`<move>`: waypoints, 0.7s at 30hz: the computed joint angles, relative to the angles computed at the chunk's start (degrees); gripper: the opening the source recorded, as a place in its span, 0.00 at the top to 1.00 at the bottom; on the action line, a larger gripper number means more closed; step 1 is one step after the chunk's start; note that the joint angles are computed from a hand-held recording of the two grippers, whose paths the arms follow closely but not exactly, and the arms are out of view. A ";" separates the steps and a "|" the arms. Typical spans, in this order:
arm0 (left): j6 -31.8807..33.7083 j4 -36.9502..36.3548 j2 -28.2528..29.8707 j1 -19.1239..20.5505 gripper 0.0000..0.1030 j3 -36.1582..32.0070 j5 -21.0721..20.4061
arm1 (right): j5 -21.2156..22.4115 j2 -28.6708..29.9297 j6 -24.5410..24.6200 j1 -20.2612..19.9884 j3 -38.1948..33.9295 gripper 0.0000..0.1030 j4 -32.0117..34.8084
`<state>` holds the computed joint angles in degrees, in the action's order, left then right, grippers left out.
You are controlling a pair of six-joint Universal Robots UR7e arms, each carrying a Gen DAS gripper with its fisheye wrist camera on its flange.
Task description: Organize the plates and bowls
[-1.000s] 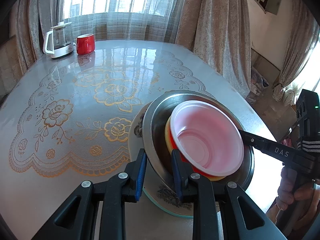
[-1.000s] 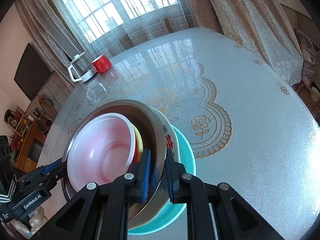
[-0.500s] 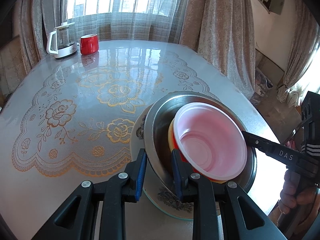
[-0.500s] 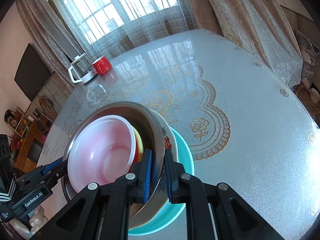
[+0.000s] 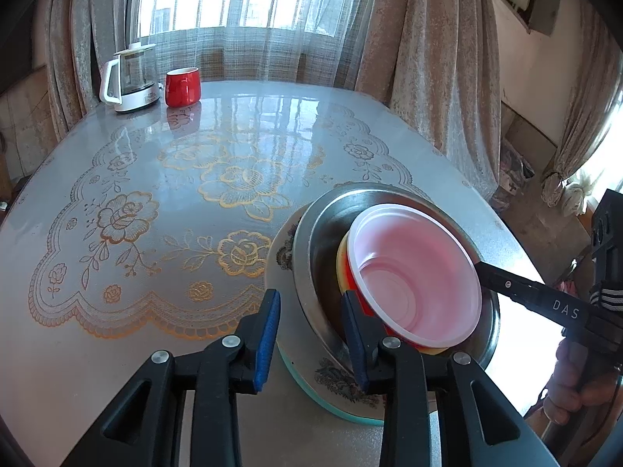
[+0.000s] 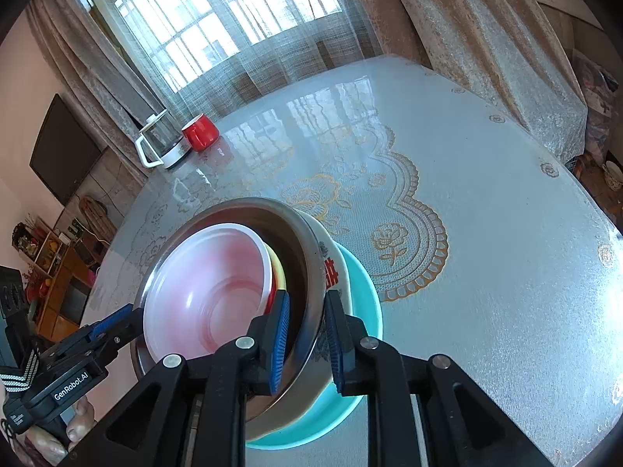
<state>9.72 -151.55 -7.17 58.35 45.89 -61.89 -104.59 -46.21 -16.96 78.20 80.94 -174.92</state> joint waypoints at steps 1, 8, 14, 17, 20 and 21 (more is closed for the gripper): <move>0.09 -0.28 -0.19 -0.01 0.67 0.35 0.09 | 0.05 -0.07 0.22 -0.01 0.06 0.81 0.09; 0.70 -2.31 -1.36 -0.07 0.66 2.65 0.60 | -0.35 -0.46 0.93 0.13 1.02 0.76 -0.93; 1.95 -4.88 -2.46 -0.30 0.65 5.01 1.32 | -1.04 -0.59 1.17 0.51 2.09 0.74 -3.34; 2.03 -5.58 -3.03 -0.25 0.65 5.99 1.24 | -2.07 -0.52 0.79 0.91 2.62 0.73 -5.02; 2.29 -7.38 -3.59 -0.31 0.64 7.30 1.79 | -3.05 -0.46 0.42 1.33 3.31 0.72 -6.74; 2.76 -8.32 -3.66 -0.39 0.64 7.74 2.22 | -3.54 -0.40 0.22 1.51 3.55 0.72 -7.41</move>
<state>12.48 -159.87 -10.83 57.96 53.63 -59.67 -108.13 -46.61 -16.74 79.72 84.49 -182.34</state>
